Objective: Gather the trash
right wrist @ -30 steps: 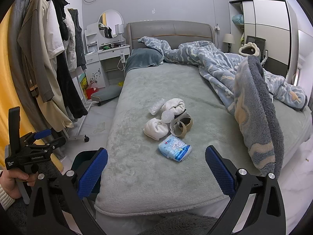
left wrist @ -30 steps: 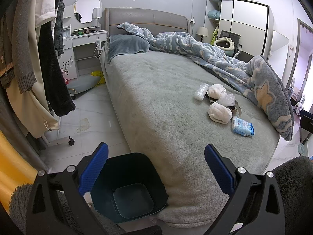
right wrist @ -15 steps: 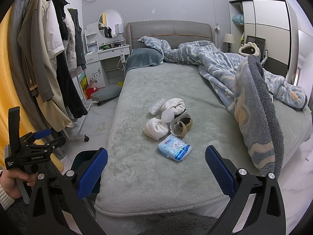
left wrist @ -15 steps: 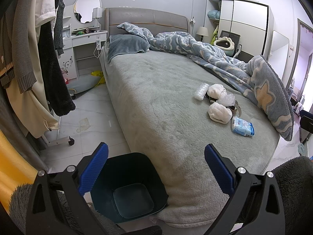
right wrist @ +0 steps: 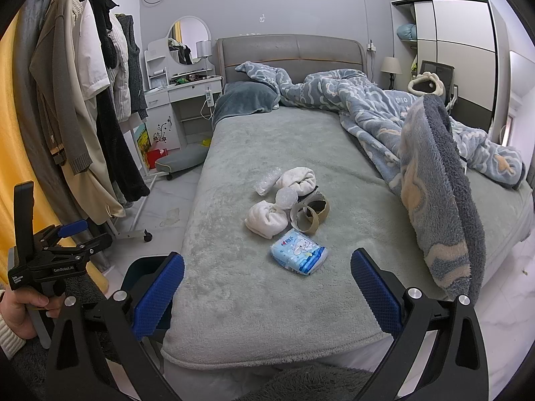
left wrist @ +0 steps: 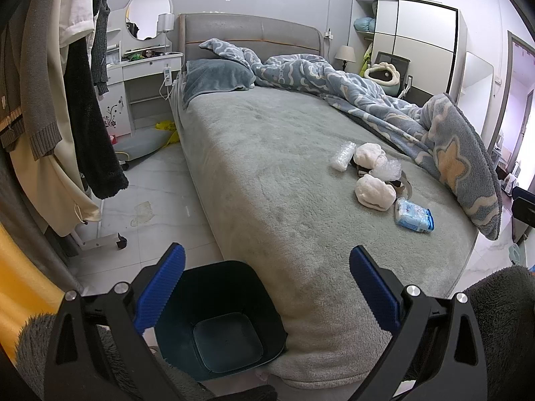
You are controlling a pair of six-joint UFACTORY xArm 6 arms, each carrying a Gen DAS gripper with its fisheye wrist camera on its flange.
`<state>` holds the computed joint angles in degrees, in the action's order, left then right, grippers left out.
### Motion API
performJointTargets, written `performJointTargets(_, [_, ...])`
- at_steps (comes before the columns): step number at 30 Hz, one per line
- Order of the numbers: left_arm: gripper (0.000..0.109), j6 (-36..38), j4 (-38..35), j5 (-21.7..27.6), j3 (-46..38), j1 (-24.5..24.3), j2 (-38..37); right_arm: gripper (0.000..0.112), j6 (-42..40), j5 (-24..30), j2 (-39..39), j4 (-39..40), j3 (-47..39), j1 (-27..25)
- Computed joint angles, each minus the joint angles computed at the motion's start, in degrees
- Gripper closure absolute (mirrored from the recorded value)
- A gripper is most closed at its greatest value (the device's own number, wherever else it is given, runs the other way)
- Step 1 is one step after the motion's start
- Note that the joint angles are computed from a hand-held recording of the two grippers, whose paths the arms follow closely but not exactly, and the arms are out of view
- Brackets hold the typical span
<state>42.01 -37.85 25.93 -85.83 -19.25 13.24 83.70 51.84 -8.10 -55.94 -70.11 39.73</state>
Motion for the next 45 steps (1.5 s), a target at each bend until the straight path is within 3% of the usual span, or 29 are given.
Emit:
performJointTargets(34, [0.009, -0.01, -0.05, -1.03, 0.99, -0.90, -0.20, 0.012, -0.18, 0.30, 0.39, 0.52, -0.46, 0.21])
performJointTargets(41, [0.009, -0.27, 0.23, -1.06, 1.17, -1.01, -0.27, 0.012, -3.94, -0.75, 1.51, 4.58, -0.89, -1.18])
performJointTargets(45, [0.009, -1.18, 2.04, -2.12, 1.93, -2.21, 0.08, 0.012, -7.92, 1.29, 3.20, 8.56, -2.86, -1.81])
